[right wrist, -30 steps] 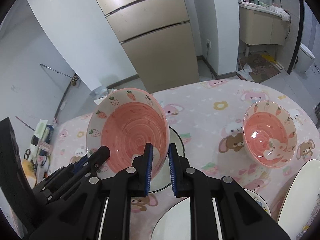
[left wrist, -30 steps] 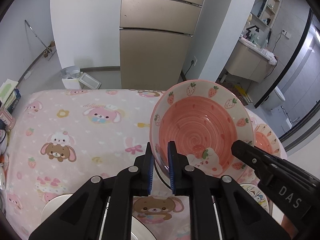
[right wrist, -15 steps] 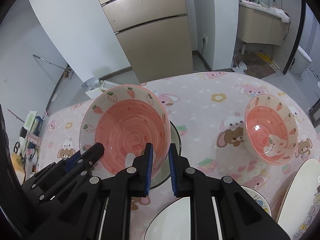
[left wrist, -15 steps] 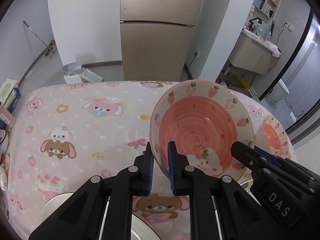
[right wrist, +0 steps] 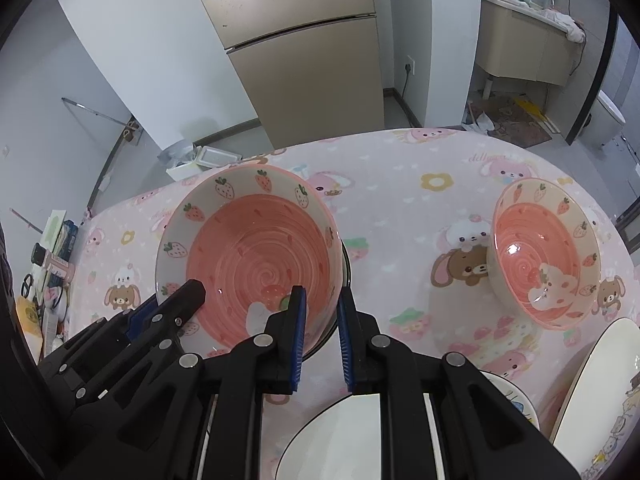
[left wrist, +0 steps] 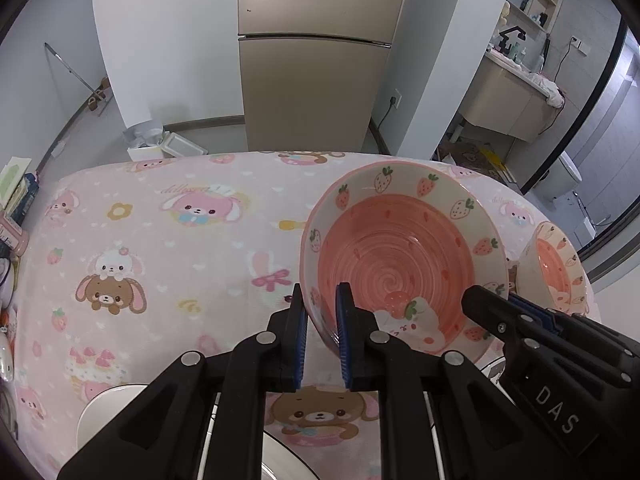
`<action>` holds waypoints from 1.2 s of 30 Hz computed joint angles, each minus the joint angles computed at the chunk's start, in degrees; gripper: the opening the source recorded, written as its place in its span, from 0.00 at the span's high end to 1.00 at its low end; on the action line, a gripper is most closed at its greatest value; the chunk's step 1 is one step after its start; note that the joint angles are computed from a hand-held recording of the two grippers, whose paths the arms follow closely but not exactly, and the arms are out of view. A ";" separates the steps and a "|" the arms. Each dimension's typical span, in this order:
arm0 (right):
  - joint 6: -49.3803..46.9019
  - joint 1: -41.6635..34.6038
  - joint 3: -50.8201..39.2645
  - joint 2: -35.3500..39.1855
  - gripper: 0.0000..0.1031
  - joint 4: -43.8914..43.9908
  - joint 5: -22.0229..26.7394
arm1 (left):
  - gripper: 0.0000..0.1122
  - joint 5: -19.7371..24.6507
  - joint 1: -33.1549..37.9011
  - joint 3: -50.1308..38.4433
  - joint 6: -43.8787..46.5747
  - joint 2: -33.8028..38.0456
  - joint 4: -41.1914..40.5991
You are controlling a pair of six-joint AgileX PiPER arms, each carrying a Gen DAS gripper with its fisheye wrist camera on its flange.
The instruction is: Organize plates and bowls
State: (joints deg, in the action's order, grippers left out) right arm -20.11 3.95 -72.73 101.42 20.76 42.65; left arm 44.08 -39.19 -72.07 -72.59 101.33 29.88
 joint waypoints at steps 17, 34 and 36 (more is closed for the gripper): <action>1.45 0.86 -1.22 0.85 0.83 -3.88 1.38 | 0.88 1.43 -0.69 -1.49 1.32 1.56 -0.34; -6.79 -6.33 -1.54 -3.45 0.81 6.29 4.22 | 0.45 8.56 -6.01 -0.43 -8.72 -4.93 13.33; -8.26 -7.43 -0.65 -5.18 0.66 7.97 3.56 | 0.38 8.43 -6.40 0.25 -9.38 -6.67 14.15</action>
State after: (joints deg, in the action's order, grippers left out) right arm -28.37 -3.48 -73.39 96.24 28.74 46.21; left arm 52.52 -45.59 -71.82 -81.97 94.66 44.03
